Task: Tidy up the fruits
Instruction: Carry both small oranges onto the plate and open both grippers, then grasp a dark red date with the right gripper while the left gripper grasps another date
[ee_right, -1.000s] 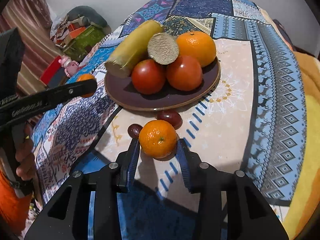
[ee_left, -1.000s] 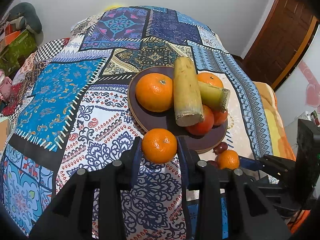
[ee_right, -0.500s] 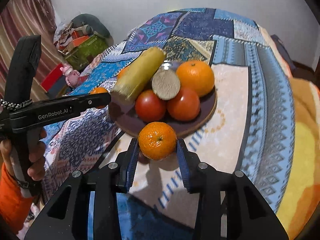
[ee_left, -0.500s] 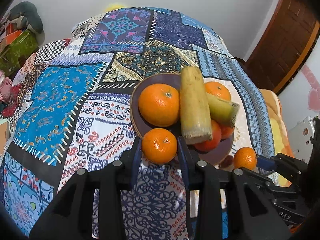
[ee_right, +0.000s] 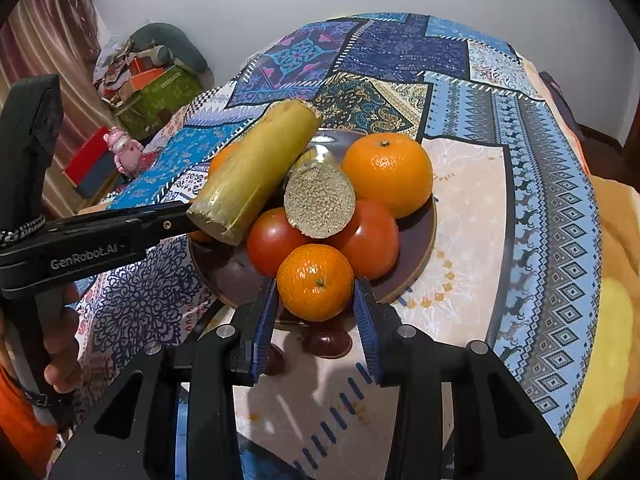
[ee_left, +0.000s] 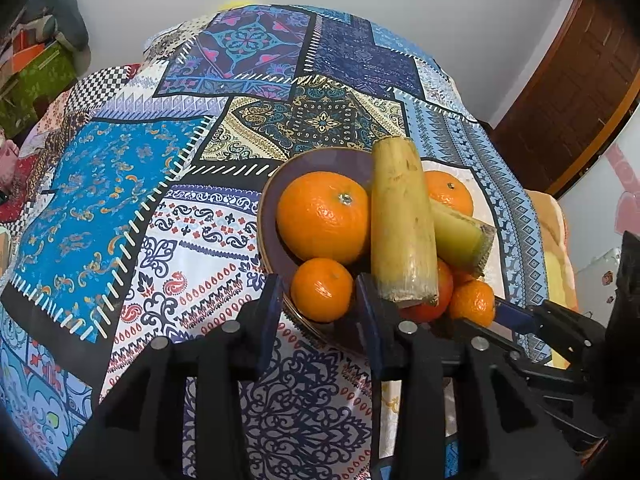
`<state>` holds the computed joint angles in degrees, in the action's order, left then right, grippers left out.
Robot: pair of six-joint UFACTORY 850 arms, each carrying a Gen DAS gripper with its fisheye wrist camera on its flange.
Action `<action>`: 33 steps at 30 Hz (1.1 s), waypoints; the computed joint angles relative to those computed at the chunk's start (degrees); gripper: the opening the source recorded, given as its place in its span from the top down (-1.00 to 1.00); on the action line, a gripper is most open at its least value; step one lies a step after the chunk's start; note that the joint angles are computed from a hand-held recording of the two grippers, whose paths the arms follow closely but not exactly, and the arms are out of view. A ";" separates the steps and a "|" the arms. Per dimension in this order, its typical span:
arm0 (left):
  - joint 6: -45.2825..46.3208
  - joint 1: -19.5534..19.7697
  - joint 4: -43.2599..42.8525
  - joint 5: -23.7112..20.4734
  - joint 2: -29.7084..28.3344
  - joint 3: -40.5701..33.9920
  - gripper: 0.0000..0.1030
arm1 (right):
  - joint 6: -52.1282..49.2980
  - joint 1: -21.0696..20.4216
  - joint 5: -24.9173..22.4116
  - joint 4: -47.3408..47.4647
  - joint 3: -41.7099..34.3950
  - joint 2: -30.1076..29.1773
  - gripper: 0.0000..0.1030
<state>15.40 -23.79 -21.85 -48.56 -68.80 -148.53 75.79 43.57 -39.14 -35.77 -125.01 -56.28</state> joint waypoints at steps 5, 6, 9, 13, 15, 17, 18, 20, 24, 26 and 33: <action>1.71 -0.08 -0.71 3.47 4.05 6.92 0.23 | 1.16 0.08 0.17 -1.11 1.47 1.04 0.28; 2.50 -0.14 -0.76 4.82 5.52 9.33 0.23 | 1.31 0.05 0.24 -1.36 1.74 1.26 0.28; 4.79 -0.13 -1.77 7.82 9.43 15.61 0.23 | 2.29 0.24 0.59 -2.55 3.49 2.57 0.28; 8.23 0.29 -5.34 9.58 13.60 22.15 0.22 | 4.60 0.71 0.75 -5.03 7.10 5.13 0.28; 10.10 0.39 -7.34 10.35 15.88 25.80 0.22 | 6.20 1.06 0.56 -6.53 9.44 6.67 0.27; 11.78 0.32 -8.73 10.32 17.50 28.42 0.22 | 7.00 1.18 0.84 -6.99 11.59 7.98 0.27; 12.30 0.20 -8.94 10.58 18.20 29.61 0.22 | 7.22 1.24 0.82 -7.17 12.66 8.60 0.27; 13.29 -0.28 -9.23 11.08 19.74 32.28 0.22 | 7.56 1.44 0.58 -7.31 14.39 9.52 0.27; 13.25 -1.36 -9.01 10.64 20.70 34.70 0.22 | 8.71 1.50 1.57 -7.28 17.41 11.11 0.27; 12.60 -2.07 -8.46 9.88 20.43 34.85 0.22 | 9.42 1.57 2.07 -7.50 18.89 11.88 0.27; 9.83 -4.93 -4.47 8.78 17.93 32.22 0.23 | 11.48 1.59 4.53 -8.61 22.32 13.70 0.27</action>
<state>25.23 -28.72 -26.32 -39.78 -50.87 -116.31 87.27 45.16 -34.61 -44.38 -102.69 -42.58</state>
